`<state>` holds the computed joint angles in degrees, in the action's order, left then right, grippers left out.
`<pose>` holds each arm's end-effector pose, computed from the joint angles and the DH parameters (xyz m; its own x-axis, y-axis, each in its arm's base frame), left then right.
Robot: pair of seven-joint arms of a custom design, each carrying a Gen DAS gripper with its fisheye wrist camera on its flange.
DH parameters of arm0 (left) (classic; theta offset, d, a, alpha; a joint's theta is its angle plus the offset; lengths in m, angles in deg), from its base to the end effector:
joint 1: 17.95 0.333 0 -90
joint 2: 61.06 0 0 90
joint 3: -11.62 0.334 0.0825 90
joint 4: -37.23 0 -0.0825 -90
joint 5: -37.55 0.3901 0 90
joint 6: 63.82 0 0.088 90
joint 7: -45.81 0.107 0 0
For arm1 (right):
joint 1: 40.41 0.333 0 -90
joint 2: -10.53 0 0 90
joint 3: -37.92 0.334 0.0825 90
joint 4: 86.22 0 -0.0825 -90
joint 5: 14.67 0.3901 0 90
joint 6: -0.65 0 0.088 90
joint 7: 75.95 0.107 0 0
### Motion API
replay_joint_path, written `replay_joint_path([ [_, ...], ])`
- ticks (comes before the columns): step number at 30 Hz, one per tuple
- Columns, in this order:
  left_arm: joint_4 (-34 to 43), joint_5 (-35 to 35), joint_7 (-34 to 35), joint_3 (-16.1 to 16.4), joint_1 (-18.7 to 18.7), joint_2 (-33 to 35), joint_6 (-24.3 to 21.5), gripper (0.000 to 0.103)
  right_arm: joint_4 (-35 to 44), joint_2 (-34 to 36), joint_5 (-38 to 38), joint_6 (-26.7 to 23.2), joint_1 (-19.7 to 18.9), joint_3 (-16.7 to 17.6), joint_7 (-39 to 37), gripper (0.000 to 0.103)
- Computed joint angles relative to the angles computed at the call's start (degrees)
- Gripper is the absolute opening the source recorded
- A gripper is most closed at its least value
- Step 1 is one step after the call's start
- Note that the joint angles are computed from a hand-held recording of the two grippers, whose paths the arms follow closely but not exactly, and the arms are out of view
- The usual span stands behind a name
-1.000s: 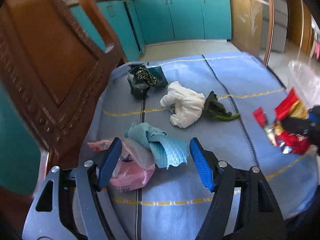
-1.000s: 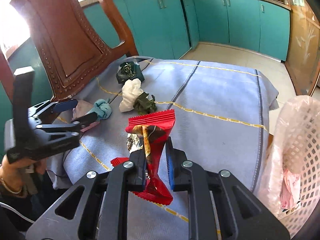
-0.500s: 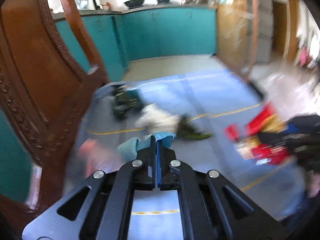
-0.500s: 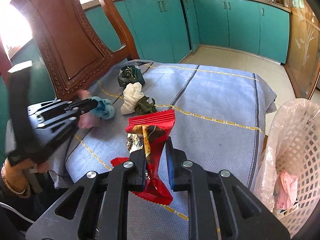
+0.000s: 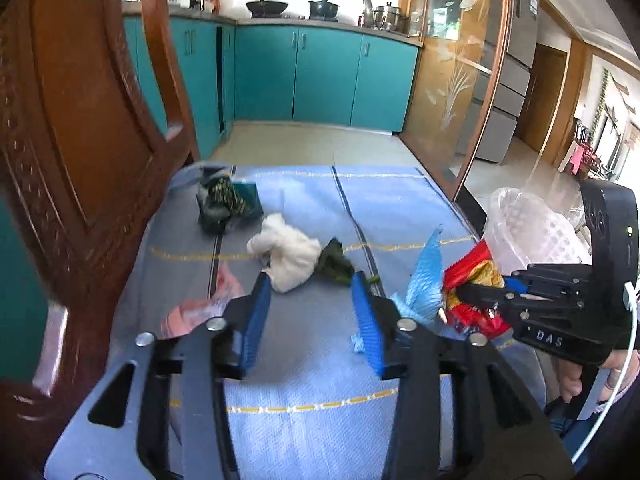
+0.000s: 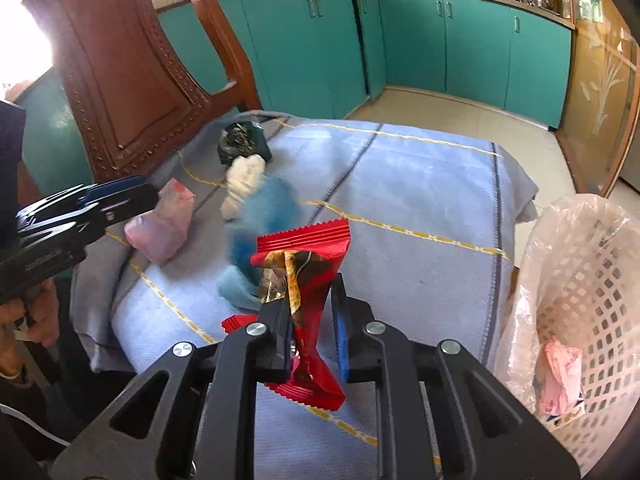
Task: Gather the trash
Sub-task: 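Grasp the light-blue cloth with the left gripper while the right gripper regrasps the red wrapper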
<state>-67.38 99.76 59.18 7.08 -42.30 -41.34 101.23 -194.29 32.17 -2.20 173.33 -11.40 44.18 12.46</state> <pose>0.5721 -0.3674 0.4207 -0.1516 -0.9854 0.0768 -0.6525 0.0414 -0.7566 0.5761 0.3778 0.4083 0.4604 -0.8677 -0.1872 -0.7122 -0.2352 -0.6614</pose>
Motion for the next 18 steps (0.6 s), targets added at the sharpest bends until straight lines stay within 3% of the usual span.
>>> replay_joint_path([
  [5, 1.1, -3.6, 5.8, -1.7, 0.5, 1.9, 0.5, 0.052, 0.5, 0.4, -7.0, -2.2, 5.7, -7.5, 7.8, 0.020],
  [7, 2.4, -8.4, 12.5, -3.7, 1.5, 3.9, 1.2, 0.059, 0.6, 0.5, -8.3, -2.6, 5.4, -7.4, 9.0, 0.021],
  [9, 4.6, -13.3, 20.1, -5.9, 2.3, 6.5, 0.6, 0.060, 0.5, 0.4, -9.7, -2.5, 5.5, -7.8, 10.2, 0.030],
  [11, 6.9, -17.2, 25.9, -7.5, 2.5, 8.7, -0.6, 0.060, -0.4, -0.2, -11.3, -1.3, 6.0, -8.7, 11.9, 0.047],
  [14, 10.7, -24.4, 33.7, -10.6, 4.2, 13.0, -0.8, 0.060, -2.0, -1.6, -12.0, 0.5, 5.0, -8.4, 12.0, 0.055],
  [16, 12.4, -26.5, 35.5, -10.0, 3.4, 14.5, -1.6, 0.056, -3.1, -2.5, -13.4, 1.5, 5.5, -9.6, 12.8, 0.060],
  [18, 13.5, -27.8, 36.6, -8.6, 2.2, 15.4, -2.3, 0.049, -3.5, -2.7, -12.5, 1.9, 3.7, -8.0, 11.6, 0.064],
])
